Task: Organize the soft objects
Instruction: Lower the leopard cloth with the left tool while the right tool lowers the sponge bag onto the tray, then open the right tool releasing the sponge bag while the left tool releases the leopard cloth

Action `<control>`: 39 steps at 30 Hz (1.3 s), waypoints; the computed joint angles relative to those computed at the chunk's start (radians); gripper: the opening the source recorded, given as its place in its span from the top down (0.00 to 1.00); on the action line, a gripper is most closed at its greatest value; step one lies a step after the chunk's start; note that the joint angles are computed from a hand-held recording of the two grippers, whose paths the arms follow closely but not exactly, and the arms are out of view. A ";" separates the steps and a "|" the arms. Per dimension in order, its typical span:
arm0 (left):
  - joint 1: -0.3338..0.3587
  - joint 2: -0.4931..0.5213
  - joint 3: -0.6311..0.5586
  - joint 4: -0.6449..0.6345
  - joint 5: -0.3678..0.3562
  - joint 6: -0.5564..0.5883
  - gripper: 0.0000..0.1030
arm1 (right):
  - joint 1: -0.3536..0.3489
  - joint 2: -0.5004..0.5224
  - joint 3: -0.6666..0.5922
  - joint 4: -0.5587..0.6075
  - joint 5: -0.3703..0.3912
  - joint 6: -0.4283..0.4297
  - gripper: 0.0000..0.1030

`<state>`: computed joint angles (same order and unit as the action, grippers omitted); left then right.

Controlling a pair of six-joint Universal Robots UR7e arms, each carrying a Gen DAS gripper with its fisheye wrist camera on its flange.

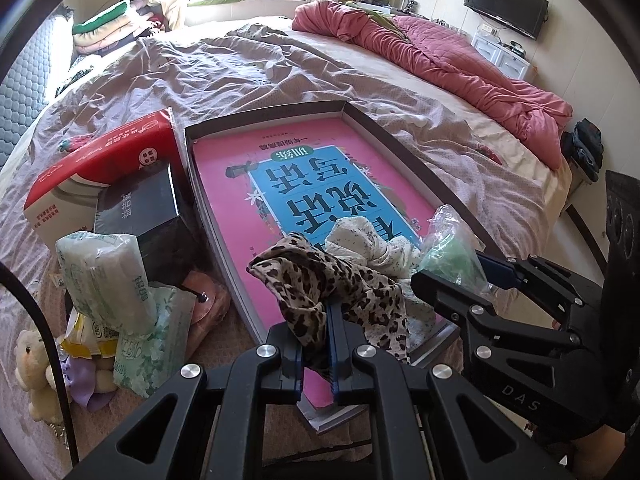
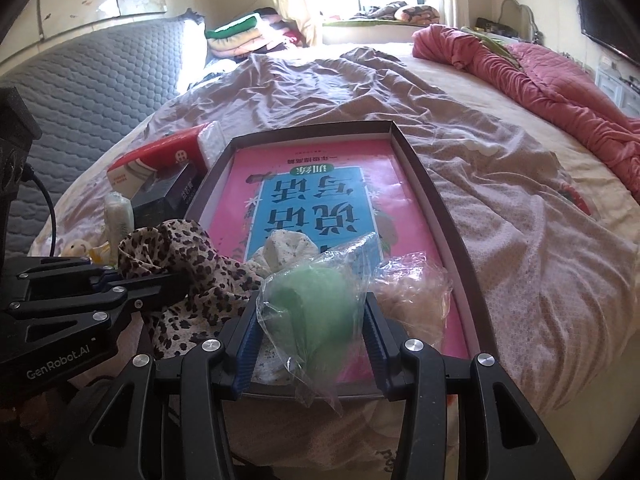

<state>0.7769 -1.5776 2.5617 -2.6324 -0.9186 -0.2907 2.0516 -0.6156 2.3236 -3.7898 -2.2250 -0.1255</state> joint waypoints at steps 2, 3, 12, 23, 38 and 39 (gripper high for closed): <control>0.003 0.007 -0.002 -0.005 0.001 0.001 0.91 | -0.003 0.006 -0.003 -0.008 -0.005 -0.005 0.53; 0.004 0.010 -0.003 -0.007 0.002 0.001 0.91 | -0.005 0.008 -0.004 -0.007 -0.006 -0.006 0.53; 0.010 0.017 -0.006 -0.016 0.000 0.003 0.91 | -0.006 0.019 -0.005 -0.022 -0.003 -0.021 0.52; 0.012 0.015 -0.005 -0.028 -0.001 0.008 0.91 | 0.001 0.013 -0.001 -0.020 -0.004 -0.022 0.49; 0.022 0.007 -0.010 -0.021 -0.012 0.005 0.90 | 0.022 -0.003 0.007 -0.014 -0.020 -0.002 0.43; 0.023 0.008 -0.011 -0.020 -0.013 0.005 0.90 | 0.023 -0.004 0.008 -0.018 -0.021 0.000 0.43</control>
<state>0.8001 -1.5701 2.5507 -2.6520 -0.9316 -0.2861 2.0742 -0.6193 2.3313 -3.8082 -2.2463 -0.1259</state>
